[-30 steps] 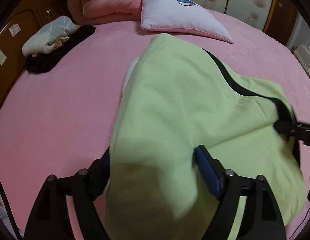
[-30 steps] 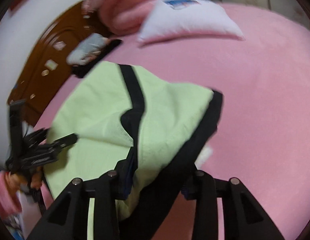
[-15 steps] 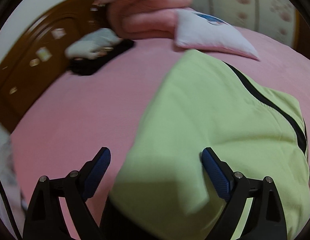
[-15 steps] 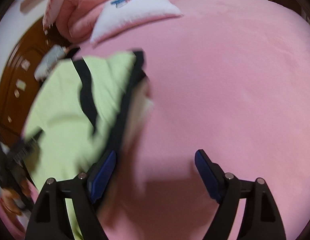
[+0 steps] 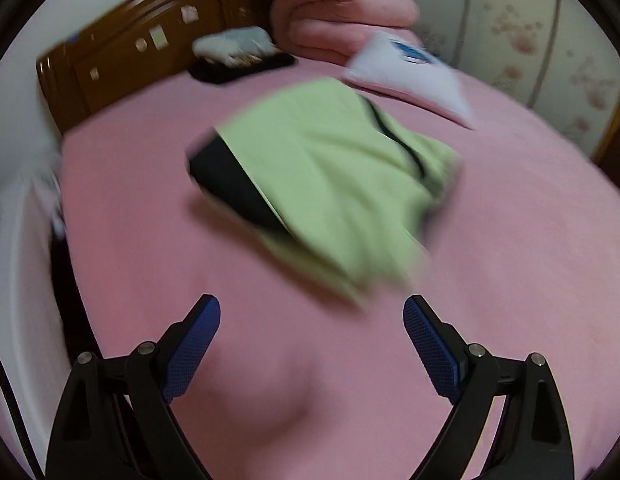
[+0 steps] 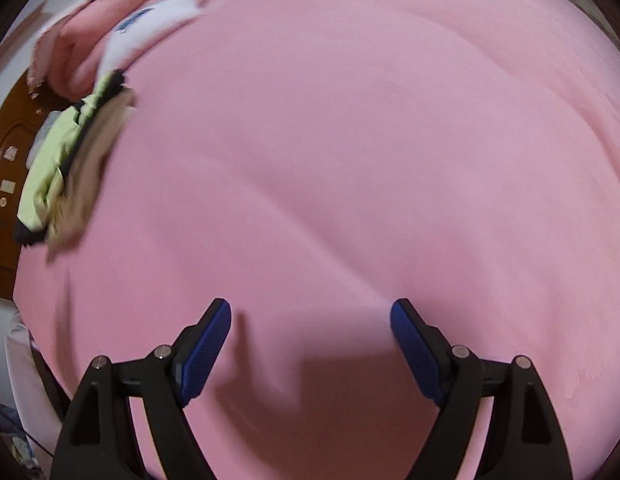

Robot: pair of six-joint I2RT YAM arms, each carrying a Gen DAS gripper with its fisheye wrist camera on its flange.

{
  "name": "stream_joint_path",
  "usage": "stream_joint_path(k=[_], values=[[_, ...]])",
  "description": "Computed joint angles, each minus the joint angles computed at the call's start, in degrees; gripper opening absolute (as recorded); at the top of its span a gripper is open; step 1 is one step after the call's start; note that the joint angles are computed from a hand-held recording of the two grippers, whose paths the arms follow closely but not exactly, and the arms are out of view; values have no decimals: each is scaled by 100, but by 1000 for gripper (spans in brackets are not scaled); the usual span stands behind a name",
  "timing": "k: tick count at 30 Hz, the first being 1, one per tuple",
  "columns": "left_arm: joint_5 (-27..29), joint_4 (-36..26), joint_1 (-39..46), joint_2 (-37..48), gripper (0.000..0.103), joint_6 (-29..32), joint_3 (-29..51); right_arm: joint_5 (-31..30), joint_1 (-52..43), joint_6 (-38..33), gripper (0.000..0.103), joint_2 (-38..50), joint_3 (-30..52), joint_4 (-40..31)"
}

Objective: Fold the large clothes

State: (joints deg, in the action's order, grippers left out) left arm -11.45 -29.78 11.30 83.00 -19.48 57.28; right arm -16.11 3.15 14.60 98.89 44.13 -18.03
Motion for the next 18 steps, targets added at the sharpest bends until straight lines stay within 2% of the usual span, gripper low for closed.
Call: stream_joint_path(k=[2, 4, 6, 8, 11, 12, 14, 15, 17, 18], values=[[-191, -352, -860, -725, 92, -736, -607, -489, -1116, -860, 83, -922, -805, -389], [-517, -963, -1979, -1123, 92, -1553, -907, -451, -2118, -1558, 86, -1779, -1203, -1172], [-1004, -1765, -3412, -1243, 92, -2531, -945, -382, -3462, -2571, 92, -2466, -1251, -2283], [-1302, -2482, -4619, -1203, 92, -3348, -780, 30, -4642, -3630, 93, -2964, -1124, -3165], [-999, -3404, -5858, -1269, 92, -4450, -405, 801, -5989, -5256, 93, -3602, -811, -3894], [-834, -3780, -6254, -1283, 92, -4855, -187, 875, -6140, -5463, 93, -3768, -719, -4082], [-700, -4309, -6793, -1239, 92, -5278, 229, 863, -7099, -6395, 94, -3735, -128, -4819], [-679, -4536, -6990, -1174, 92, -5324, 465, 820, -7331, -6580, 94, -3686, 147, -5202], [-764, -4955, -7354, -1037, 92, -5186, 1006, 726, -8097, -7205, 94, -3417, 901, -6092], [-812, -5083, -7516, -946, 92, -5091, 1246, 686, -8175, -7230, 94, -3480, 1063, -6382]])
